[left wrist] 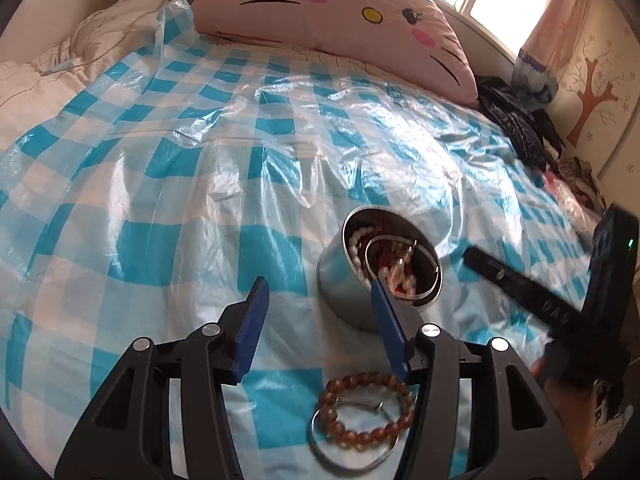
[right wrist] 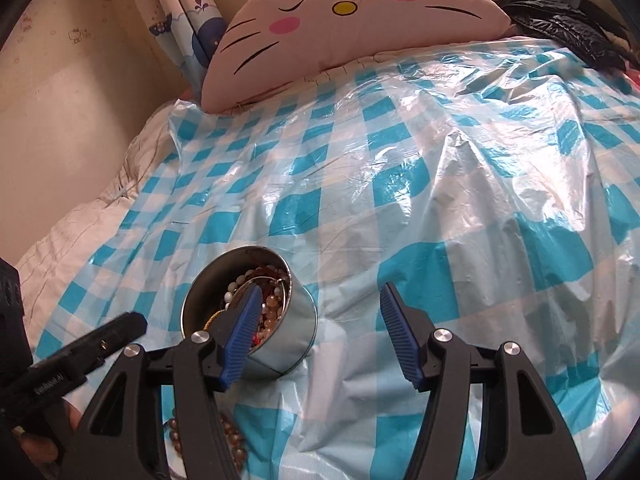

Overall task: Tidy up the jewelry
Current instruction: 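Close the left tool on the last silver bangle while the right tool grasps the amber bead bracelet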

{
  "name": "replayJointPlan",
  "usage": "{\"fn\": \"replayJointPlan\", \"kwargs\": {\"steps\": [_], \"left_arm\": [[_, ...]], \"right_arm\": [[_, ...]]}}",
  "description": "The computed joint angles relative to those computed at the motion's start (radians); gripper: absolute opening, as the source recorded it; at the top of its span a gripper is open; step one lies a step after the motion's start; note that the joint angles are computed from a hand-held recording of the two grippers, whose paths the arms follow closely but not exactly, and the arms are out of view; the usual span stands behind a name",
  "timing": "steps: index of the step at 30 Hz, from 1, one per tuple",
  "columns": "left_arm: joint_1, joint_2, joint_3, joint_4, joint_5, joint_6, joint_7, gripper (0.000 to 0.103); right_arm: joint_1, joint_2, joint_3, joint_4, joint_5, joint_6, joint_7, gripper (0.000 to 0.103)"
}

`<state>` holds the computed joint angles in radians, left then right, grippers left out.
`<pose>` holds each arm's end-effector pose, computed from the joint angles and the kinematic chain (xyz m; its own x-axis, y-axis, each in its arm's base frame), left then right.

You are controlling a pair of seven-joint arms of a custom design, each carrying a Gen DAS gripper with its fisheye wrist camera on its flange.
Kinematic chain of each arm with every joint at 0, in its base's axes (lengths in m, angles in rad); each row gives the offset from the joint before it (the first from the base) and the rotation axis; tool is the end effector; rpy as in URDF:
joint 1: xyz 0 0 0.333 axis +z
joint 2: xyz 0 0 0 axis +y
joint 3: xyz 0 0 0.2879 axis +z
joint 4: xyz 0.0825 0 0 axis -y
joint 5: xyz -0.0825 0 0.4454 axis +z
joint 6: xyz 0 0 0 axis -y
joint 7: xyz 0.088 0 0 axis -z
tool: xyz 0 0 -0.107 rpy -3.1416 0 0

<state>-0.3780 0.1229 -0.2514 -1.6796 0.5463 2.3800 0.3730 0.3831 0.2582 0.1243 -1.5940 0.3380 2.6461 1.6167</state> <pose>0.5746 -0.4022 0.5489 0.1933 -0.9484 0.2515 -0.7259 -0.3107 -0.6136 0.6566 0.3443 0.5332 0.3349 -0.8630 -0.3782 -0.7679 -0.0174 -0.6403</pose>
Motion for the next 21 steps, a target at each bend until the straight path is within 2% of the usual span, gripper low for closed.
{"fn": "replayJointPlan", "kwargs": {"steps": [3,7,11,13,15,18,21], "left_arm": [[-0.017,0.001,-0.019,0.002,-0.016,-0.088,0.08,0.05],[-0.036,0.018,-0.027,0.017,-0.027,-0.135,0.131,0.05],[-0.046,-0.056,-0.018,-0.058,0.039,-0.159,-0.026,0.05],[-0.034,-0.113,-0.021,-0.122,0.044,-0.149,-0.107,0.05],[-0.021,-0.147,-0.031,-0.158,0.048,-0.145,-0.137,0.05],[-0.014,-0.139,-0.046,-0.147,0.042,-0.157,-0.102,0.05],[-0.027,-0.078,-0.059,-0.072,0.056,-0.213,-0.015,0.05]], "right_arm": [[-0.034,-0.037,0.028,-0.037,0.127,0.003,-0.066,0.06],[-0.056,-0.062,0.05,-0.055,0.274,-0.058,-0.169,0.06],[-0.045,-0.087,0.055,-0.075,0.33,-0.176,-0.291,0.06],[-0.018,-0.077,0.047,-0.059,0.253,-0.223,-0.306,0.053],[0.02,-0.071,0.037,-0.05,0.126,-0.219,-0.296,0.05],[0.064,-0.052,0.024,-0.038,-0.04,-0.23,-0.265,0.048],[0.098,-0.044,0.008,-0.041,-0.192,-0.233,-0.214,0.046]]}}
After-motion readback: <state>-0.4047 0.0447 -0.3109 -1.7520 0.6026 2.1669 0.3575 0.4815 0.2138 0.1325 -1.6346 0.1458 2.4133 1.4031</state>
